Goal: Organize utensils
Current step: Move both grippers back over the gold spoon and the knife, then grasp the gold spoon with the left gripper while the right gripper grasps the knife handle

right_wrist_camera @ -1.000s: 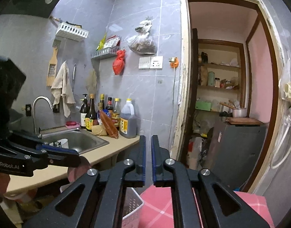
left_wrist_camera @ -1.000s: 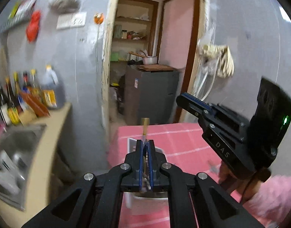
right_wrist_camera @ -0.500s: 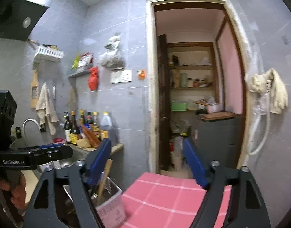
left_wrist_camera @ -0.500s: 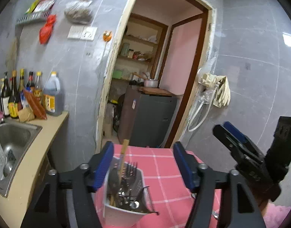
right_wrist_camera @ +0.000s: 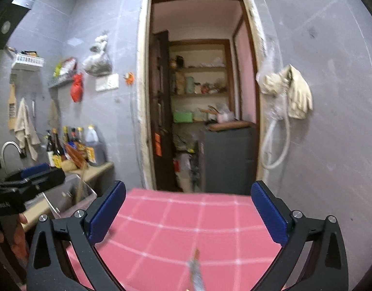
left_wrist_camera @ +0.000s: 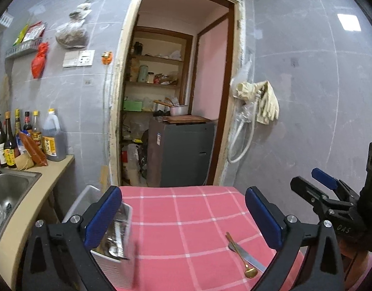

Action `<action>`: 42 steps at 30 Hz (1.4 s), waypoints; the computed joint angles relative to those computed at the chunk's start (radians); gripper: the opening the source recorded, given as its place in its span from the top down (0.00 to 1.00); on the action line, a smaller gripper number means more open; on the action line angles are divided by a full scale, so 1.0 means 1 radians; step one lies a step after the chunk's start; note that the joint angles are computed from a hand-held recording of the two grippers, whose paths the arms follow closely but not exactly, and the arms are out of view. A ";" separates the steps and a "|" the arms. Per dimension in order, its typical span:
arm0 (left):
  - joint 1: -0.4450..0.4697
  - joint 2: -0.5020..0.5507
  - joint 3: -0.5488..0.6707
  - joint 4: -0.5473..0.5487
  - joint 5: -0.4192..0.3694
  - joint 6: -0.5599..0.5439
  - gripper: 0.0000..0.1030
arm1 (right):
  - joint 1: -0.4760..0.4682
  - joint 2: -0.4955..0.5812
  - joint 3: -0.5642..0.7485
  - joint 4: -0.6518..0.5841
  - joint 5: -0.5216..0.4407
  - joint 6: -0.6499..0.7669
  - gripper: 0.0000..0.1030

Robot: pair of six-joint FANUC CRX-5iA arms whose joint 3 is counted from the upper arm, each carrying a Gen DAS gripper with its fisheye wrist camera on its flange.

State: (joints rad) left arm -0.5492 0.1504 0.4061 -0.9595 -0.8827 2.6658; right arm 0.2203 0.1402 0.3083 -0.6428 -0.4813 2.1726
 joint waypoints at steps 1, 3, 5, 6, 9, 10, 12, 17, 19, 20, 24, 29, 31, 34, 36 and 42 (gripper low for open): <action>-0.005 0.012 0.008 0.003 -0.001 -0.008 0.00 | -0.008 0.002 -0.004 0.008 -0.009 -0.005 0.01; -0.008 0.034 0.025 0.020 0.001 -0.032 0.00 | -0.025 0.014 -0.009 0.037 -0.026 -0.023 0.01; -0.008 0.056 0.038 0.045 0.004 -0.053 0.00 | -0.040 0.028 -0.012 0.054 -0.043 -0.028 0.01; -0.005 0.070 0.046 0.063 0.004 -0.063 0.00 | -0.049 0.035 -0.015 0.061 -0.051 -0.027 0.01; 0.002 0.103 0.063 0.104 0.004 -0.078 0.00 | -0.070 0.058 -0.019 0.074 -0.073 -0.021 0.01; 0.003 0.116 0.067 0.115 0.004 -0.077 0.00 | -0.075 0.065 -0.020 0.075 -0.077 -0.018 0.01; 0.007 0.142 0.079 0.137 0.004 -0.084 0.00 | -0.087 0.086 -0.017 0.078 -0.088 -0.015 0.01; -0.002 0.208 0.117 0.139 -0.007 -0.095 0.00 | -0.107 0.133 -0.004 0.074 -0.119 -0.014 0.01; 0.003 0.236 0.135 0.159 -0.006 -0.104 0.00 | -0.109 0.152 0.003 0.075 -0.130 -0.013 0.01; 0.007 0.245 0.141 0.170 -0.006 -0.109 0.00 | -0.111 0.161 0.009 0.072 -0.142 -0.013 0.01; 0.035 0.284 0.160 0.248 0.004 -0.144 0.00 | -0.120 0.203 0.058 0.059 -0.215 -0.017 0.01; 0.106 0.319 0.157 0.450 0.028 -0.254 0.02 | -0.092 0.228 0.073 0.132 -0.248 -0.053 0.01; 0.126 0.323 0.142 0.511 0.047 -0.285 0.08 | -0.079 0.232 0.071 0.170 -0.253 -0.071 0.01; 0.153 0.329 0.127 0.594 0.061 -0.329 0.14 | -0.065 0.235 0.070 0.215 -0.278 -0.086 0.01; 0.177 0.327 0.099 0.674 0.095 -0.377 0.18 | -0.061 0.235 0.067 0.236 -0.297 -0.091 0.02; 0.228 0.343 0.042 0.897 0.169 -0.525 0.37 | -0.060 0.227 0.039 0.274 -0.359 -0.087 0.09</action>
State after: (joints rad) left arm -0.3214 0.4938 0.4478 -0.0629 -0.7142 2.1410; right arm 0.1605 0.3675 0.3477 -0.3685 -0.8398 2.0858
